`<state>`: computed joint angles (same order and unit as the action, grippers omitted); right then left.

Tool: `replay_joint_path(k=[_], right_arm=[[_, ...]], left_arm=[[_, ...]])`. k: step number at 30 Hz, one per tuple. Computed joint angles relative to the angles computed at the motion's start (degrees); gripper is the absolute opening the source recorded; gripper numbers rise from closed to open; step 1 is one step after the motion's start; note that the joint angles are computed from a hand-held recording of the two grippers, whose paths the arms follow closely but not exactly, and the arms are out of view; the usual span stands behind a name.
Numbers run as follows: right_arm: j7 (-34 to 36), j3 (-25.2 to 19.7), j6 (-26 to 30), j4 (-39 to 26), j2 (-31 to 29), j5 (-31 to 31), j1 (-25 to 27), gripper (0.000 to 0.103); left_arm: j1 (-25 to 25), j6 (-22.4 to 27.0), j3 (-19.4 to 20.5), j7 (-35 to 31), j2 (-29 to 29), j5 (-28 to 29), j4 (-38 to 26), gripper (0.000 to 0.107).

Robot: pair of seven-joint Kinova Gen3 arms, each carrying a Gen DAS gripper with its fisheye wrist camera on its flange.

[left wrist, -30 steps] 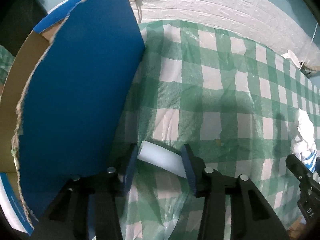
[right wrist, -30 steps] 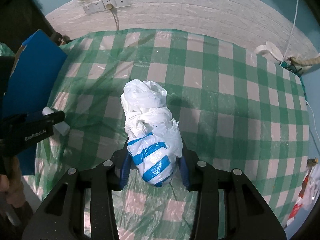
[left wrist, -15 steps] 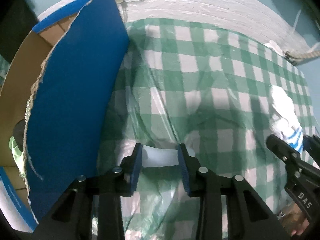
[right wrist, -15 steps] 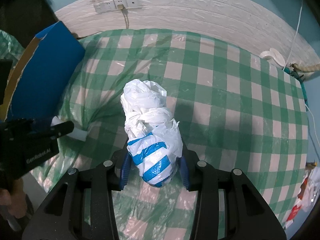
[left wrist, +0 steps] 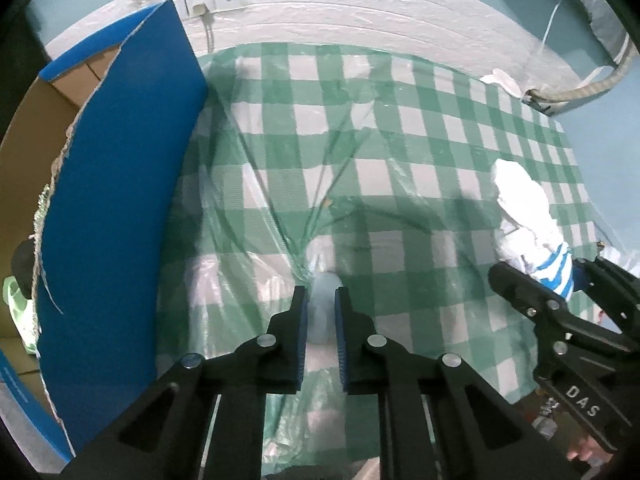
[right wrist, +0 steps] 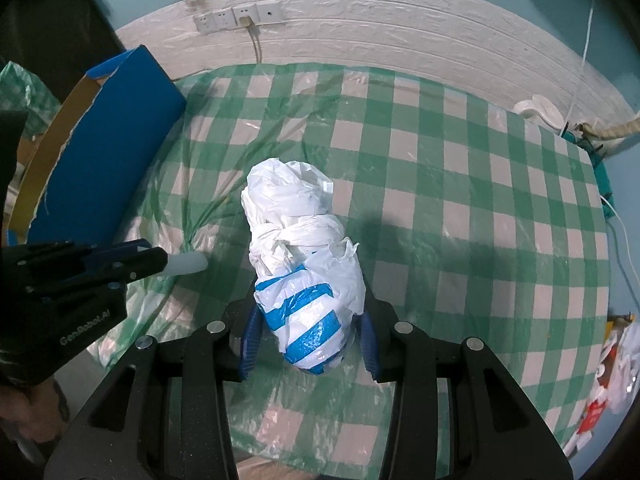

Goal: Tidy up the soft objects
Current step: 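Grasp the white foam tube with the left gripper while the right gripper holds the sock ball, then carry the sock ball and foam tube over the cardboard box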

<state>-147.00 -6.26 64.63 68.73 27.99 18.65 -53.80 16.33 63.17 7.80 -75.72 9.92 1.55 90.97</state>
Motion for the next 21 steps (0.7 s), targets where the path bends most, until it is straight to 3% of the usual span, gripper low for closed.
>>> replay_joint_path(k=[3, 9, 21], right_arm=[[-0.8, 0.0, -0.4, 0.9, -0.6, 0.1, -0.2, 0.040], [-1.7, -0.3, -0.8, 1.9, -1.5, 0.5, -0.3, 0.040], [-3.2, -0.6, -0.4, 1.5, -3.1, 2.2, -1.3, 0.040]], left_arm=[[-0.7, 0.5, 0.2, -1.0, 0.2, 2.5, -0.3, 0.011], [0.3, 0.7, 0.4, -0.5, 0.6, 1.4, -1.6, 0.010], [2.5, 1.2, 0.7, 0.9, -1.7, -4.0, -3.0, 0.010]])
